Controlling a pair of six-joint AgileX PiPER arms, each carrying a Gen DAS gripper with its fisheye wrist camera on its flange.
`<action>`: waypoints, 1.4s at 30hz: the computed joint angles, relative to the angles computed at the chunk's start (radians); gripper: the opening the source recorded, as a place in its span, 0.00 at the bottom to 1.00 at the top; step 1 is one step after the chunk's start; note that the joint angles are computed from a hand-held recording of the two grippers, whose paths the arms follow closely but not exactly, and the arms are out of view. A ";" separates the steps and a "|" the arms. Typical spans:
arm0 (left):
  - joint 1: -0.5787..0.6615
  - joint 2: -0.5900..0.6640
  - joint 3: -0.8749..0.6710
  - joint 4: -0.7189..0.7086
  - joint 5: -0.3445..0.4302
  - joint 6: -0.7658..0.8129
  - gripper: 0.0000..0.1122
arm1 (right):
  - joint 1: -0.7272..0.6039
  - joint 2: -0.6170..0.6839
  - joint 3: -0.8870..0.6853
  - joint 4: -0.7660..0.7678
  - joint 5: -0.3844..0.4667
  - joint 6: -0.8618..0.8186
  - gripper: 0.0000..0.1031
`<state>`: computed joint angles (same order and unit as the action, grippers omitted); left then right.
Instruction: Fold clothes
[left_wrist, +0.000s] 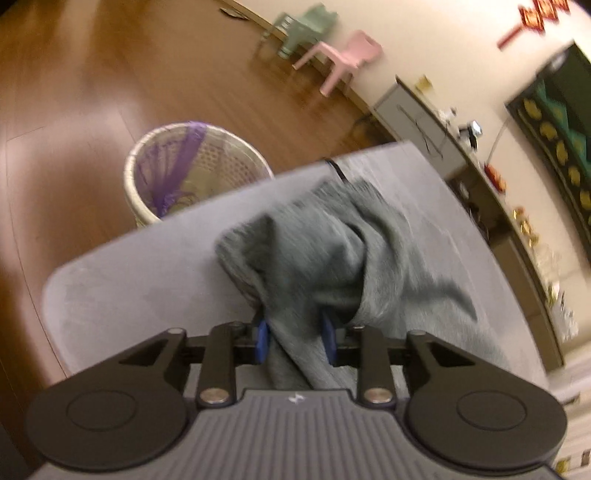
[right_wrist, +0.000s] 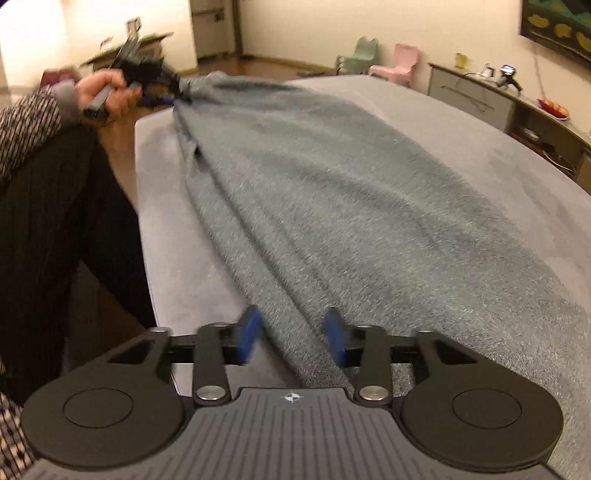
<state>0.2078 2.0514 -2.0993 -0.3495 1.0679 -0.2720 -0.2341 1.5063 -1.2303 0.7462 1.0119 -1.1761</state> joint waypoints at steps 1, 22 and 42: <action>-0.020 0.031 -0.058 0.021 0.025 0.005 0.23 | 0.011 -0.014 0.019 -0.009 -0.031 -0.009 0.79; -0.308 -0.297 0.334 0.343 -0.387 0.010 0.41 | -0.025 -0.197 0.198 0.093 -0.250 -0.073 0.40; -0.628 -0.253 0.313 0.105 -0.250 0.680 0.37 | -0.662 -0.121 0.068 -0.105 -0.221 0.401 0.66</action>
